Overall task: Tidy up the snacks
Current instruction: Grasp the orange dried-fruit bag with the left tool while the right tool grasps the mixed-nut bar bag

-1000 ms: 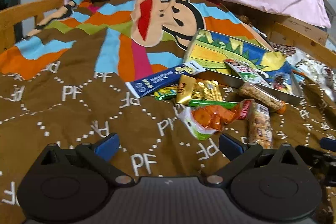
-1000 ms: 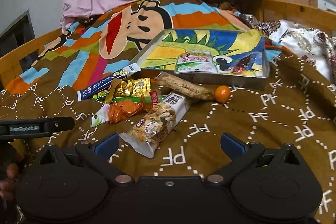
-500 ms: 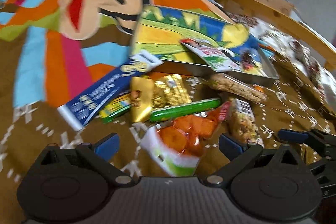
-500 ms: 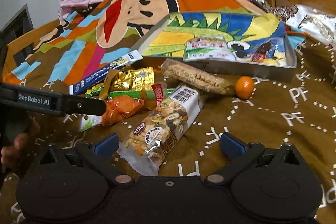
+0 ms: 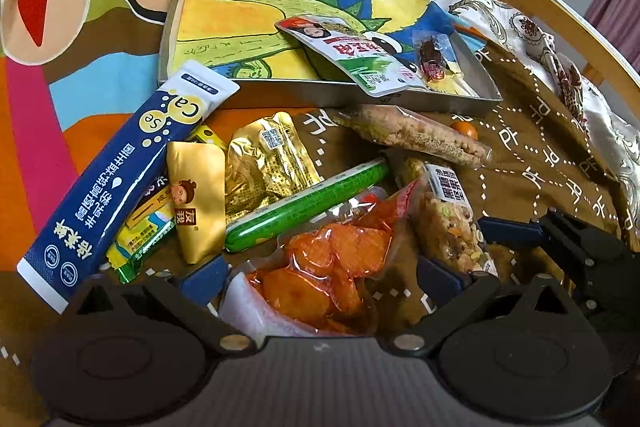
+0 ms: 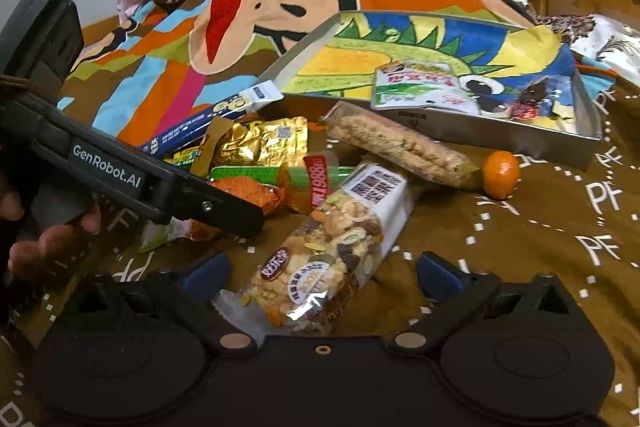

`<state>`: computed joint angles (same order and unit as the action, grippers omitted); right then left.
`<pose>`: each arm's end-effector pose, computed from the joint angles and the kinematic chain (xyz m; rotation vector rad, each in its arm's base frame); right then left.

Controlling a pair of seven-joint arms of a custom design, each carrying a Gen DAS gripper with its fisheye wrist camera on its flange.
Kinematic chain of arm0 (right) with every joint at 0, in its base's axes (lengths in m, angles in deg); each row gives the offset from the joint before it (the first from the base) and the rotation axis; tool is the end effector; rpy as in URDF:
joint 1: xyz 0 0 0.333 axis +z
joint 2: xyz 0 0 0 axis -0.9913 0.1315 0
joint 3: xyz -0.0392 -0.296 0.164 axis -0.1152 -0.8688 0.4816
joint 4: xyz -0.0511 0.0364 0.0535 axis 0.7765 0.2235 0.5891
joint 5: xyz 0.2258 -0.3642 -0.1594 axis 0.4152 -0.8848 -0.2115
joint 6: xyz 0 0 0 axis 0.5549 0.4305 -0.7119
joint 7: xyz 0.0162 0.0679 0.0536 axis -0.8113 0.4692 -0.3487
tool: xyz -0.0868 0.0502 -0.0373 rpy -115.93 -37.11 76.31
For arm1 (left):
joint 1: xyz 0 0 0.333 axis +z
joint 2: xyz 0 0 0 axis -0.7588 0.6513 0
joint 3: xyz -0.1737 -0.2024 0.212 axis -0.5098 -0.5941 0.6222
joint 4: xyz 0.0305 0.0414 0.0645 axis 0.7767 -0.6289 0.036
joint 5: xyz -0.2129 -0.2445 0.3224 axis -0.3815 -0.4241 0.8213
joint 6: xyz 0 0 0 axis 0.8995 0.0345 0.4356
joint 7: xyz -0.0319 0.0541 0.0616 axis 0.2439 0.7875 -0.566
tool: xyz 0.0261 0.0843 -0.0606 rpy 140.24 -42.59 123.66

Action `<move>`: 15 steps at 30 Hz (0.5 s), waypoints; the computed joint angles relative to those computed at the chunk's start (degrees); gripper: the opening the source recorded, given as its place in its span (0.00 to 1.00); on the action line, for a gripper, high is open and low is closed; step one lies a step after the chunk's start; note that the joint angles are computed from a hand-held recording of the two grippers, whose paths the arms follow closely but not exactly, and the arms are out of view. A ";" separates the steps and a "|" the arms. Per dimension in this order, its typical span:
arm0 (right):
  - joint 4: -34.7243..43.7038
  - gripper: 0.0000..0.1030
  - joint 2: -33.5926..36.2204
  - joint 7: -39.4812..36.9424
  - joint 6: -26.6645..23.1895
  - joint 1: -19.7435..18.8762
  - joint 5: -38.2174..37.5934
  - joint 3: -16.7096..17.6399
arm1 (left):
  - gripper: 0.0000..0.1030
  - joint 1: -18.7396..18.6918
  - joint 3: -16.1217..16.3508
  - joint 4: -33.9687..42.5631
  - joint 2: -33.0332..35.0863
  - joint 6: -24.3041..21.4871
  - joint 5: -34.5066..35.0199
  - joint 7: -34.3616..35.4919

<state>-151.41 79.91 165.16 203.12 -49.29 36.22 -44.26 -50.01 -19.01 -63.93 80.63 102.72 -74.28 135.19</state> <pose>0.6280 0.4137 0.4463 -1.5926 1.7843 -0.6112 0.7806 -0.2043 0.4624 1.2197 -2.7067 1.0141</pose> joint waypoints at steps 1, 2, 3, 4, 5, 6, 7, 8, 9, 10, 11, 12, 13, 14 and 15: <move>-0.29 0.85 -0.30 0.03 -0.41 0.08 -0.05 -0.04 | 0.99 -0.03 0.07 -0.11 -0.10 0.02 0.09 -0.19; -0.98 0.82 -0.79 -0.20 0.03 -0.22 0.30 0.13 | 0.98 -0.10 0.15 -0.70 -0.47 0.42 0.18 -0.43; -1.99 0.80 -1.40 0.27 1.39 -0.53 0.41 0.15 | 0.96 -0.21 0.24 -1.30 -0.85 0.97 0.31 -0.62; -3.03 0.75 -2.12 0.77 2.42 -0.77 0.50 0.15 | 0.94 -0.46 0.42 -2.15 -1.41 1.96 0.67 -0.89; -4.01 0.69 -2.82 1.08 3.18 -0.98 0.51 0.20 | 0.93 -0.73 0.61 -2.99 -1.98 2.72 1.16 -1.25; -4.81 0.66 -3.45 1.30 3.55 -1.12 0.40 0.27 | 0.92 -0.94 0.79 -3.52 -2.44 2.89 1.70 -1.65; -5.78 0.60 -4.30 1.45 3.61 -1.26 0.30 0.40 | 0.91 -1.10 0.95 -3.81 -2.82 2.59 2.22 -2.16; -6.70 0.55 -5.18 1.81 3.36 -1.35 -0.08 0.51 | 0.91 -1.14 1.02 -3.84 -3.08 1.83 2.55 -2.61; -7.36 0.53 -5.92 2.41 2.79 -1.38 -0.84 0.63 | 0.91 -1.12 1.06 -3.72 -3.27 0.86 2.77 -2.91; -7.83 0.53 -6.49 2.98 2.17 -1.50 -1.67 0.82 | 0.91 -1.14 1.09 -3.54 -3.33 0.11 2.95 -3.11; -8.15 0.53 -6.88 3.21 1.73 -1.81 -2.13 1.15 | 0.91 -1.26 1.18 -3.35 -3.31 -0.25 3.18 -3.41; -8.29 0.53 -7.02 3.17 1.76 -2.30 -2.20 1.54 | 0.91 -1.52 1.36 -2.89 -3.07 -0.48 3.57 -4.07; -8.26 0.54 -6.96 3.11 1.76 -2.68 -2.13 1.90 | 0.91 -1.80 1.52 -2.34 -2.72 -0.65 3.96 -4.89; -7.95 0.55 -6.70 2.93 1.47 -2.94 -2.00 2.20 | 0.91 -2.12 1.67 -1.71 -2.26 -0.72 4.35 -5.96; -7.57 0.56 -6.31 2.60 1.37 -3.16 -1.86 2.41 | 0.91 -2.46 1.81 -0.85 -1.62 -0.80 4.77 -7.21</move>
